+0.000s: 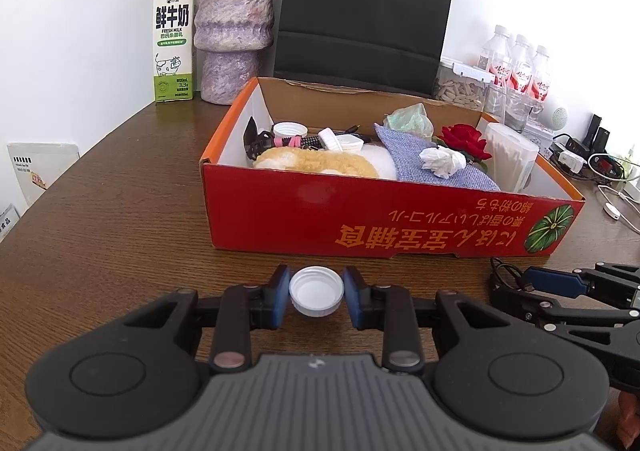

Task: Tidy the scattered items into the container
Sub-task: 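Carry the cable and cap into the box and release both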

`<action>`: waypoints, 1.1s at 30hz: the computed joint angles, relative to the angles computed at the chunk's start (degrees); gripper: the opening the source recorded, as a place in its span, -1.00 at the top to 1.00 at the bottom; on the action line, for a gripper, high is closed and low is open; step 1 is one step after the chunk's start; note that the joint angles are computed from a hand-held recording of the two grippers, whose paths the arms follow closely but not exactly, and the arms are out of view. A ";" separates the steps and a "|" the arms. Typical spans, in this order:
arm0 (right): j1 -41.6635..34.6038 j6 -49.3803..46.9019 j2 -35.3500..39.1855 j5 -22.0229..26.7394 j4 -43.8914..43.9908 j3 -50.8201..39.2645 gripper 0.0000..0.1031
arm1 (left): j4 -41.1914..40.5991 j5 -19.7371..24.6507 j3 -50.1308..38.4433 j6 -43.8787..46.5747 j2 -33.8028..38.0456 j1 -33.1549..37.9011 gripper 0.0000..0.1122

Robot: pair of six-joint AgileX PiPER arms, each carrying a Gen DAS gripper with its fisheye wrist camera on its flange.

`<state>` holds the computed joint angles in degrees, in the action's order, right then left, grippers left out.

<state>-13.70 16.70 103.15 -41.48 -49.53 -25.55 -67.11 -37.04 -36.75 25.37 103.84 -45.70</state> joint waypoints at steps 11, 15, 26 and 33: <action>-5.90 0.06 -6.79 -5.75 -6.47 6.77 0.25 | -4.35 -4.23 3.40 0.89 -3.22 -4.98 0.47; -8.26 2.51 -11.05 -8.10 -9.61 8.06 0.25 | -5.72 -6.20 4.08 1.70 -5.83 -6.82 0.47; -0.90 8.58 -13.28 -7.26 -3.63 -0.98 0.25 | -3.80 -6.88 -6.54 11.63 -7.14 -2.34 0.47; 5.29 8.72 -5.13 -2.68 3.75 -11.52 0.25 | -0.14 -2.46 -16.03 12.08 -1.51 3.88 0.47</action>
<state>-8.41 25.42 98.01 -44.16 -45.78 -37.07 -67.26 -39.50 -52.78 37.45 102.33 -41.82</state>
